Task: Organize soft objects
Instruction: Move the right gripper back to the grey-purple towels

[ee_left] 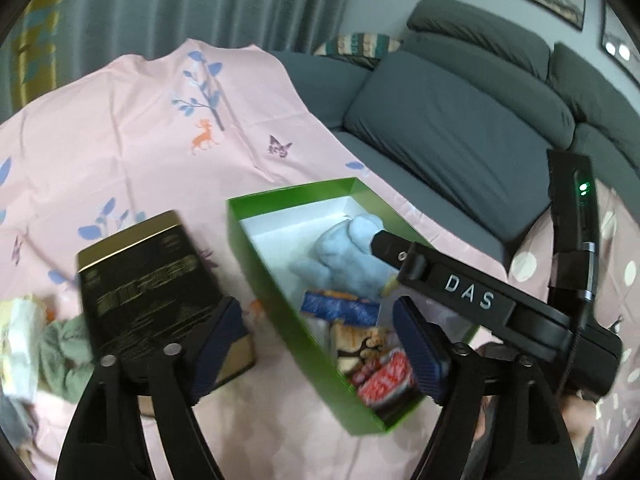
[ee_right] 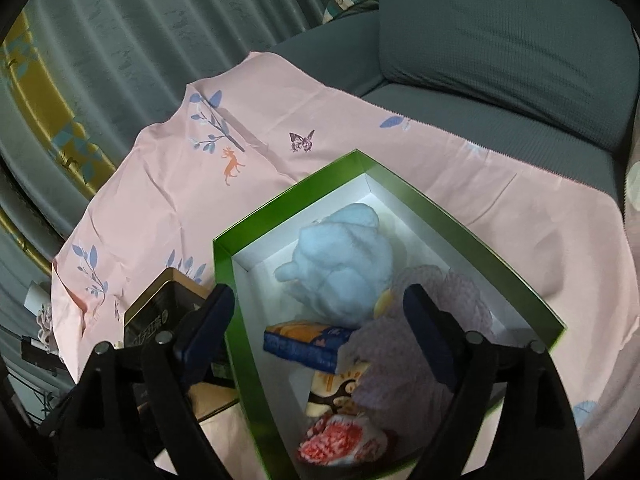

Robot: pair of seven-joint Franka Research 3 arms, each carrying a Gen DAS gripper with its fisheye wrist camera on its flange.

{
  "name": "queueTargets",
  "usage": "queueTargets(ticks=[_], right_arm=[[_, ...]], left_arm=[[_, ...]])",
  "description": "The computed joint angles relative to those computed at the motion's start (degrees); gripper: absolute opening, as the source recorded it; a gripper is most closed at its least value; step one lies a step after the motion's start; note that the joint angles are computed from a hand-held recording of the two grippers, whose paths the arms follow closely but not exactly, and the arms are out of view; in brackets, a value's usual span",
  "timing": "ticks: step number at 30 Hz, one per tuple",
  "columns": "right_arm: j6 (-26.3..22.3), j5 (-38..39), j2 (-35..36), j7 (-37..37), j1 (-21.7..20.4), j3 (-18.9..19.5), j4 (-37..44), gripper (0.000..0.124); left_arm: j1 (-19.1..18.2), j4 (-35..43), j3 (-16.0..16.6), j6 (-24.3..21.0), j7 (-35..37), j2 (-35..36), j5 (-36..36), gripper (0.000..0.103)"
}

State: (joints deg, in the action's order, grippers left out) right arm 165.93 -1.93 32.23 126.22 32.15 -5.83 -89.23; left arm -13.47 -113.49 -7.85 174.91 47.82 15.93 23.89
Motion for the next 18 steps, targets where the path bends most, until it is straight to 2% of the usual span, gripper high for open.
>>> queueTargets(ticks=[2, 5, 7, 8, 9, 11, 13, 15, 18], right_arm=[[-0.3, -2.1, -0.7, 1.9, 2.4, -2.3, -0.8, 0.093], [0.3, -5.8, -1.7, 4.5, 5.1, -4.7, -2.2, 0.096], [0.7, -7.6, -2.4, 5.5, 6.2, -5.2, -2.8, 0.096], [0.8, -8.6, -2.7, 6.0, 6.7, -5.5, -3.2, 0.097], [1.0, -9.8, -2.9, 6.6, 7.4, -6.0, -3.3, 0.097], [1.5, -12.2, -3.4, 8.1, 8.9, -7.0, -3.7, 0.097], [2.1, -13.7, -3.8, 9.0, 9.5, -7.1, -3.9, 0.097], [3.0, -14.7, -4.2, 9.2, 9.8, -6.7, -4.3, 0.097], [3.0, -15.5, -4.3, 8.4, 10.1, -5.6, -3.8, 0.097]], left_arm=[[-0.5, -3.7, 1.6, 1.5, -2.4, -2.7, 1.0, 0.081], [-2.5, -9.7, 6.1, 3.5, -10.2, -7.5, 7.0, 0.082], [-3.9, -13.3, 9.8, 4.4, -19.4, -10.8, 15.8, 0.083], [-4.3, -15.2, 11.9, 4.4, -27.1, -12.9, 23.3, 0.083], [-3.8, -16.4, 12.4, 4.2, -32.2, -14.3, 28.2, 0.084], [-1.6, -19.1, 12.1, 3.4, -40.3, -17.5, 35.8, 0.084], [2.0, -22.8, 10.8, 2.2, -50.3, -22.0, 44.7, 0.084], [5.7, -26.3, 9.2, 1.7, -57.2, -25.9, 50.8, 0.086], [10.5, -32.1, 7.3, 0.3, -64.3, -31.4, 55.9, 0.093]])
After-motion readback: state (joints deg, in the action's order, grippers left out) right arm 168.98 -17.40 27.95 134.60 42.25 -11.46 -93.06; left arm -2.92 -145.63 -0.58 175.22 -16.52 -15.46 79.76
